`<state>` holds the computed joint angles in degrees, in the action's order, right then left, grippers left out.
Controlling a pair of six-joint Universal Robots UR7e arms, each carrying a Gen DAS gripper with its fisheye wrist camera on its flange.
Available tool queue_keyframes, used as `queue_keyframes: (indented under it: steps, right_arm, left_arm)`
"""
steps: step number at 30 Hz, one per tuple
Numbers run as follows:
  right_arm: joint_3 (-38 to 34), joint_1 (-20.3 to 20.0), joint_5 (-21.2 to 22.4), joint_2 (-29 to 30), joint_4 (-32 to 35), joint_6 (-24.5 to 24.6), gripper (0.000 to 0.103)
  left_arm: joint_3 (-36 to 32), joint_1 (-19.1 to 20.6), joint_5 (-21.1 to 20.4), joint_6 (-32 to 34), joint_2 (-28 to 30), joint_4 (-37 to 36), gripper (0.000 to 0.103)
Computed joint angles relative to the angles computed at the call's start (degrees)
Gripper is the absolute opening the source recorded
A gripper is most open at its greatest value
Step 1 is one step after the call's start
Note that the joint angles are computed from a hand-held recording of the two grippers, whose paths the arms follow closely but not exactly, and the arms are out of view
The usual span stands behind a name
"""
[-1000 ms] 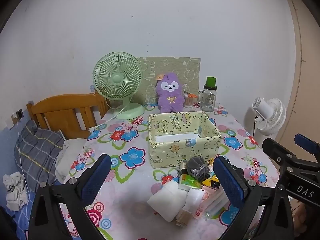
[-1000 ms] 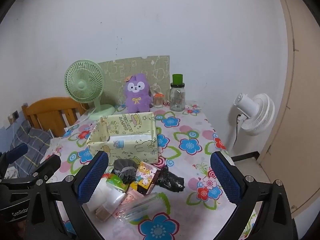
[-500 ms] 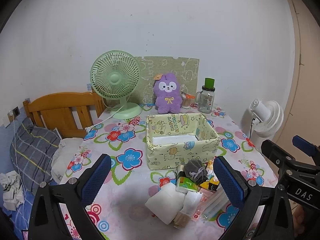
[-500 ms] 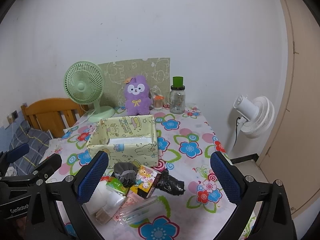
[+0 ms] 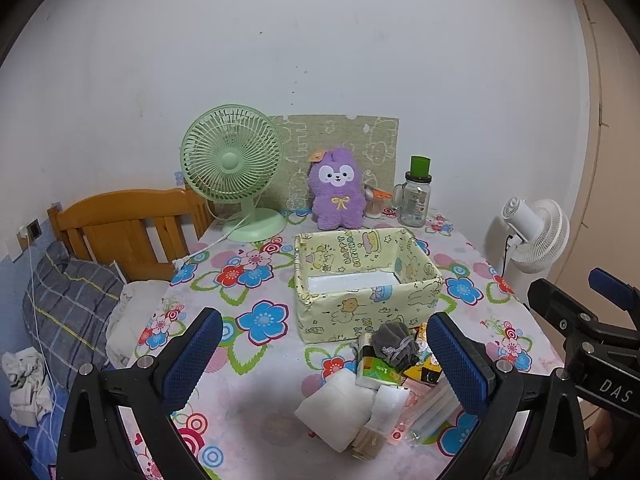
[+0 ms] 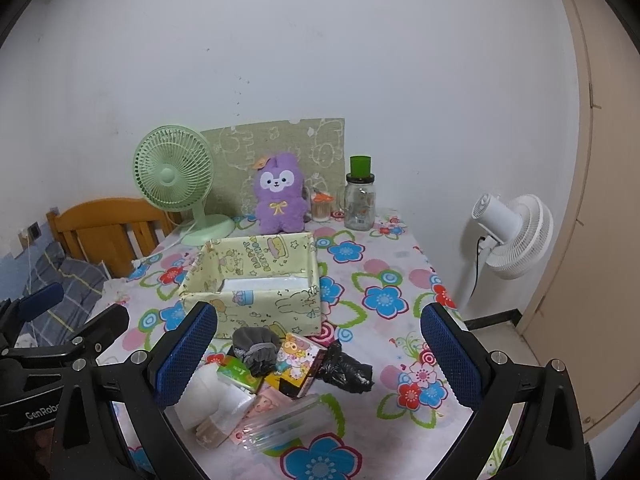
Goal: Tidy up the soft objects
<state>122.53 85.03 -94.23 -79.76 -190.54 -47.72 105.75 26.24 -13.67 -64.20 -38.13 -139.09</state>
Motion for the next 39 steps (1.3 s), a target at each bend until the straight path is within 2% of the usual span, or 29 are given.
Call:
queue_keyframes:
  steps: [9,19,34,39]
  right_arm:
    - [-0.2,0.0,-0.1,0.0,0.2,0.2,0.103]
    - [-0.7,-0.1,0.6,-0.1,0.5,0.6,0.103]
    - [-1.0,-0.2,0.6,0.1,1.0,0.8,0.102]
    - [-1.1,-0.1,0.2,0.7,0.3,0.8,0.101]
  left_arm:
    - [-0.2,0.0,-0.2,0.5,0.1,0.1,0.103]
    - [-1.0,0.4,-0.2,5.1,1.1,-3.7,0.103]
    - [-1.1,0.6,-0.3,5.3,1.1,-3.9,0.103]
    - [-1.3,1.6,-1.2,8.1,1.6,-7.3,0.103]
